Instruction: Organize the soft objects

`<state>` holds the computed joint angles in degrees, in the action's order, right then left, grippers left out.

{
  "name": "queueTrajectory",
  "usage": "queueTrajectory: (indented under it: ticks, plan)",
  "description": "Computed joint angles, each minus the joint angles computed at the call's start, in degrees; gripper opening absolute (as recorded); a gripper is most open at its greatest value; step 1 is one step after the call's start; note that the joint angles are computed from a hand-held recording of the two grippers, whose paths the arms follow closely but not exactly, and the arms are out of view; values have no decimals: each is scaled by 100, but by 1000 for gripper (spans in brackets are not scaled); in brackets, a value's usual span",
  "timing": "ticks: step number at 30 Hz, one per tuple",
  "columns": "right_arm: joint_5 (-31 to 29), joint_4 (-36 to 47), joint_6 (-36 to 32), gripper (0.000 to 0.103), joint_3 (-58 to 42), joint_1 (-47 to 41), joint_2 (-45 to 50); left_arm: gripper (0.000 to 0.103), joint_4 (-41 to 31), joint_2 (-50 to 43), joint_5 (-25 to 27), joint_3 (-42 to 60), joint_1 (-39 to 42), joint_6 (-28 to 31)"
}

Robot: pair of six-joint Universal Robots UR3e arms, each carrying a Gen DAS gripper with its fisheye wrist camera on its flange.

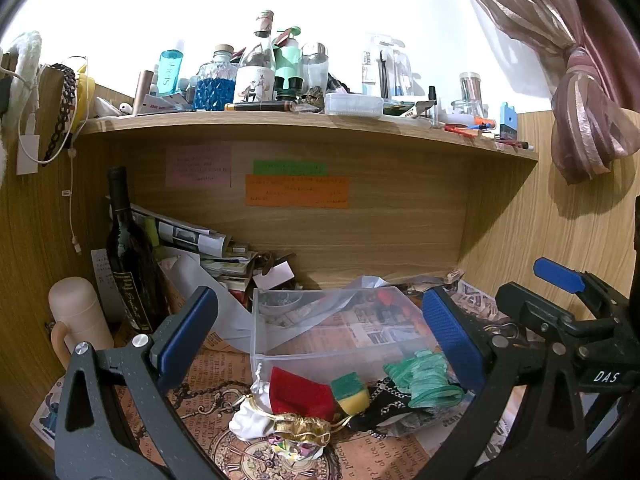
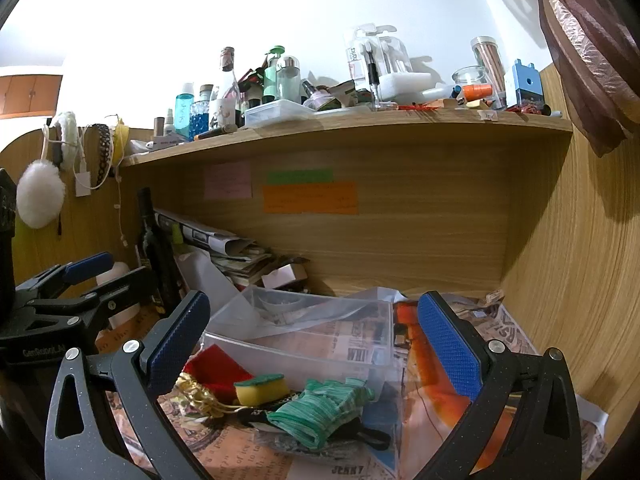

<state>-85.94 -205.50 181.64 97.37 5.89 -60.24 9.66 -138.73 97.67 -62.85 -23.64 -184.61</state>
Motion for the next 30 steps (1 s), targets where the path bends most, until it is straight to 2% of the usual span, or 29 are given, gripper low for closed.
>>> queueTrajectory:
  ticks: [30]
  plan:
    - [46, -16, 36, 103, -6, -19, 12, 103, -65, 0, -50, 103, -21, 58]
